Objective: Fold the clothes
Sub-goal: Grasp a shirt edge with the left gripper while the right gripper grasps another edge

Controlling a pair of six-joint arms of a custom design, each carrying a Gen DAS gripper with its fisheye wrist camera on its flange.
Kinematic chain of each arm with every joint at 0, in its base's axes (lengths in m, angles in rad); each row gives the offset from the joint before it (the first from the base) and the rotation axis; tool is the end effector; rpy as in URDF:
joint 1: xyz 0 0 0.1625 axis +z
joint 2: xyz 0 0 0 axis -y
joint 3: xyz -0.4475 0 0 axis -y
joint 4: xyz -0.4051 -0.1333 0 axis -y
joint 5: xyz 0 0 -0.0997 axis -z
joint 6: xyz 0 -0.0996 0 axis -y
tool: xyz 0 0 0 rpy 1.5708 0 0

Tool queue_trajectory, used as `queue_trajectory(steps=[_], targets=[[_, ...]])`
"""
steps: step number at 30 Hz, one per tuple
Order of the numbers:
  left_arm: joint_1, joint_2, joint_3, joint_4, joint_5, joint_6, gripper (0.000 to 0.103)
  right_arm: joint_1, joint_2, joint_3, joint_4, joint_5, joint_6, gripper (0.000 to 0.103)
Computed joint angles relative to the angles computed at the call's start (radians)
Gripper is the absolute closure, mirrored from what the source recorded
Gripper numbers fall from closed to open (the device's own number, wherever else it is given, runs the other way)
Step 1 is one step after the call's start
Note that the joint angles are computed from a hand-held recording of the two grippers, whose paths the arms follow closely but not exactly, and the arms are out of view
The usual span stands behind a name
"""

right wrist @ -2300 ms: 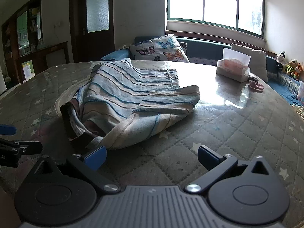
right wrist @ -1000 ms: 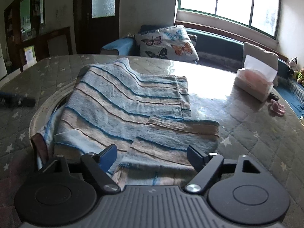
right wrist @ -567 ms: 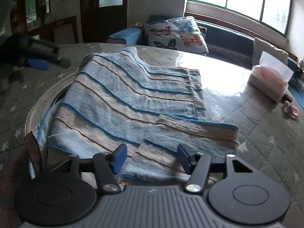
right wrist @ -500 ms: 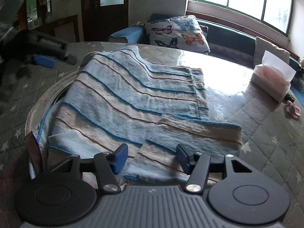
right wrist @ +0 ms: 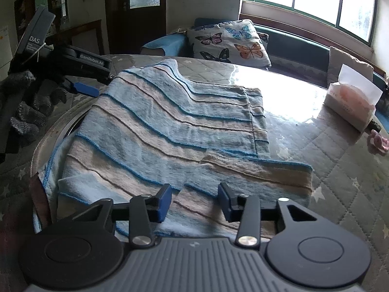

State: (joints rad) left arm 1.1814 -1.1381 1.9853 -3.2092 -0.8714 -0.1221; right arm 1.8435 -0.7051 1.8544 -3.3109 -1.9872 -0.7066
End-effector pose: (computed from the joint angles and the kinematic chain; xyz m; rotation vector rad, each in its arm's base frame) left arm -0.0376 -0.6117 0.2825 -0.0425 2.4323 -1.1935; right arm 0.2620 -0.5914 0.0628 1.0516 -2.3208 0.6400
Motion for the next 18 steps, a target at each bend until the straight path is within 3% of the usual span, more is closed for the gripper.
queue_trajectory(steps=[5, 10, 12, 18], targets=[[0.003, -0.021, 0.015, -0.035, -0.043, 0.012, 0.057, -0.003, -0.009, 0.002, 0.010, 0.010, 0.012, 0.071], [0.015, -0.020, 0.005, -0.073, -0.070, -0.007, 0.036, -0.003, -0.005, 0.000, 0.009, 0.012, 0.016, 0.070], [0.025, -0.016, -0.004, -0.081, -0.088, -0.017, 0.015, -0.003, -0.004, -0.001, 0.008, 0.012, 0.015, 0.069], [0.052, -0.002, -0.027, -0.089, -0.141, -0.058, 0.015, -0.004, -0.001, -0.005, 0.010, 0.012, 0.019, 0.069]])
